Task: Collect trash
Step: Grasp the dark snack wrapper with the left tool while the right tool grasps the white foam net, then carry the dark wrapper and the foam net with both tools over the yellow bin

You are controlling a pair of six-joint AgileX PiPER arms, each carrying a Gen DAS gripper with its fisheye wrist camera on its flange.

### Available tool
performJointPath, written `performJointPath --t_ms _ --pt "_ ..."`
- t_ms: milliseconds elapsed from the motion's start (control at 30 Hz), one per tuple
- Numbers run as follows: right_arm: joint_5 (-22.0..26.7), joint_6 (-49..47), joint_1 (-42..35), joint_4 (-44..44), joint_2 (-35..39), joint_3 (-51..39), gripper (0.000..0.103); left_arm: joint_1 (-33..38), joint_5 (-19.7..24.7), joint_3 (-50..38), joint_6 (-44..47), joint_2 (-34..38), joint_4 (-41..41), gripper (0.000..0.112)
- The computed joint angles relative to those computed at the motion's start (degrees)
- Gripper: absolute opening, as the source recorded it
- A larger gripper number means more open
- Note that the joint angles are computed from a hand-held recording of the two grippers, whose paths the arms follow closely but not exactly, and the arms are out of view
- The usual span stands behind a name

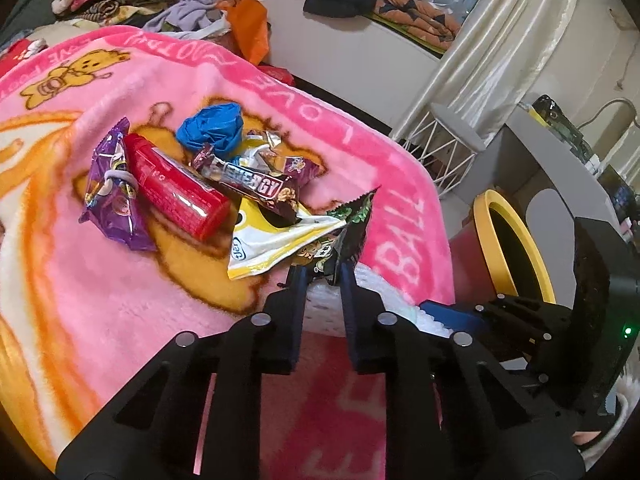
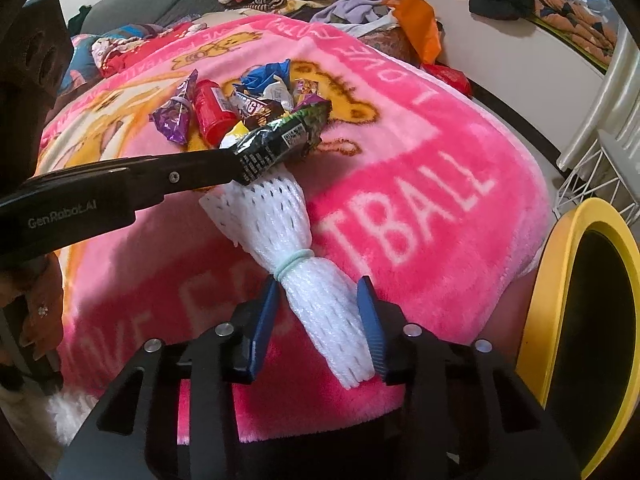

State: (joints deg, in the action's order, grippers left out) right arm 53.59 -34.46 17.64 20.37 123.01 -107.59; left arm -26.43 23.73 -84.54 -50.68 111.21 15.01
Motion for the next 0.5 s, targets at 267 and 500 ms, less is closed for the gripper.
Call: performJointPath --t_ms 267,500 --pt "-2.55 -0.71 -0.33 1.08 -2.68 4.46 0.026 -1.35 -2.37 3.12 -6.44 -3.01 6.47 0.008" --pt "-3.38 -3.05 -1.36 4.82 -5.86 8.9 0.023 -1.76 -4.06 6.12 -14.36 -6.98 14.53 0.008"
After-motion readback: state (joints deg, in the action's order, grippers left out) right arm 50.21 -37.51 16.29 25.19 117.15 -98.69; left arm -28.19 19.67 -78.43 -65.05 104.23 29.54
